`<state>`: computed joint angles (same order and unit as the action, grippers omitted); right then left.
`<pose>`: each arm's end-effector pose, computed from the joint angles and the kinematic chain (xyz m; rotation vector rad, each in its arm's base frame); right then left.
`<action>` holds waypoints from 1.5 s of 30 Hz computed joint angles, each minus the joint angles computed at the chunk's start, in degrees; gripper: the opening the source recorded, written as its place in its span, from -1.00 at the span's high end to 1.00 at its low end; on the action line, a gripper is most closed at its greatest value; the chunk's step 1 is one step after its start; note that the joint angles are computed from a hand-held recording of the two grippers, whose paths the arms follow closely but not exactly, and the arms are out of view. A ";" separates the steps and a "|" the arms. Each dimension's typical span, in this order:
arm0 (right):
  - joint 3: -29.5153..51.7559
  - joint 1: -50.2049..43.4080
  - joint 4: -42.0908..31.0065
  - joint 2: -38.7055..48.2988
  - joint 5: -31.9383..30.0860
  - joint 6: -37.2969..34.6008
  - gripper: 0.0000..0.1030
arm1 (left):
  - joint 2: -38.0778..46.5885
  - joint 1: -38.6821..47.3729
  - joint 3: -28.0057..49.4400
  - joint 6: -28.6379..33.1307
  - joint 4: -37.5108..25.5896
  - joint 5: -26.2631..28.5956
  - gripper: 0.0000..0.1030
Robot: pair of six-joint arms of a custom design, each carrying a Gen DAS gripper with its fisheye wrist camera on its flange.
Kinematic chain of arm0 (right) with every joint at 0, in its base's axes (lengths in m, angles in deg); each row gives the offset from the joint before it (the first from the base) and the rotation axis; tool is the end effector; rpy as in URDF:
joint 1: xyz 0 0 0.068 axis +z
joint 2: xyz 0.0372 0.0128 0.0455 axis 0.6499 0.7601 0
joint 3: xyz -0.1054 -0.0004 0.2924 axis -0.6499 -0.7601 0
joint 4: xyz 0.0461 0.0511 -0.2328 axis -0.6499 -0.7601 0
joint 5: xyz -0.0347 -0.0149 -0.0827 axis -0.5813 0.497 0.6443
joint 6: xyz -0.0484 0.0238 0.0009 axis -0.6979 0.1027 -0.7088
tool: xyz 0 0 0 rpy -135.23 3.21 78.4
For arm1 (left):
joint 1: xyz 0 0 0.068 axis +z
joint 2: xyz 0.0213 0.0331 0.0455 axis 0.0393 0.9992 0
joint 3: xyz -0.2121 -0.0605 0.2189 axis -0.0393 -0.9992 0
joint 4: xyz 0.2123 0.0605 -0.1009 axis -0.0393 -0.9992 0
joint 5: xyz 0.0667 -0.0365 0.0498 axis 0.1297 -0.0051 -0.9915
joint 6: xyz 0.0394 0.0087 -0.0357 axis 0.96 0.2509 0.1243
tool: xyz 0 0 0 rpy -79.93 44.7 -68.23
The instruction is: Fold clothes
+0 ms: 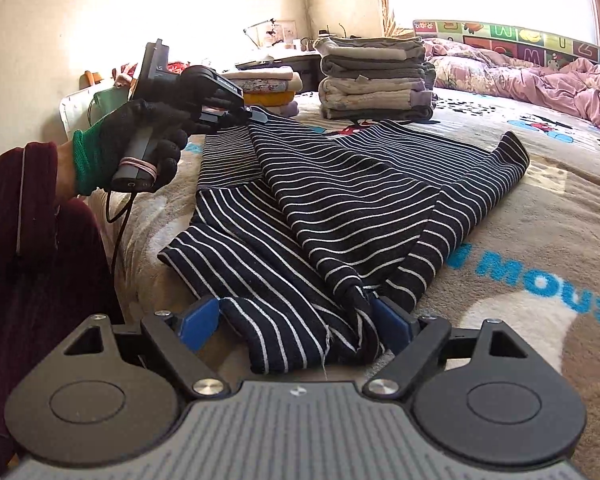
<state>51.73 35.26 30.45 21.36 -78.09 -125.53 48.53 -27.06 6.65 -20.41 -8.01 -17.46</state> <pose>0.2064 0.0106 0.1271 -1.1339 1.9312 0.8214 0.1933 -0.0855 0.1306 -0.9047 1.9739 -0.2260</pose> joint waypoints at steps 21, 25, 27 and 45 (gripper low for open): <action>11.22 11.55 16.54 12.58 5.21 26.10 -0.71 | 8.08 -11.56 36.04 33.02 -23.55 6.06 0.67; 10.94 11.65 15.25 12.71 4.20 23.00 -0.73 | 25.14 -9.11 60.75 41.48 -35.54 14.89 0.68; 11.08 11.71 14.54 12.83 3.88 22.06 -0.73 | 33.38 -7.63 73.32 43.27 -41.59 17.27 0.68; 13.32 11.61 9.19 13.97 2.24 17.74 -0.84 | 44.60 -1.02 93.73 33.56 -52.99 18.03 0.77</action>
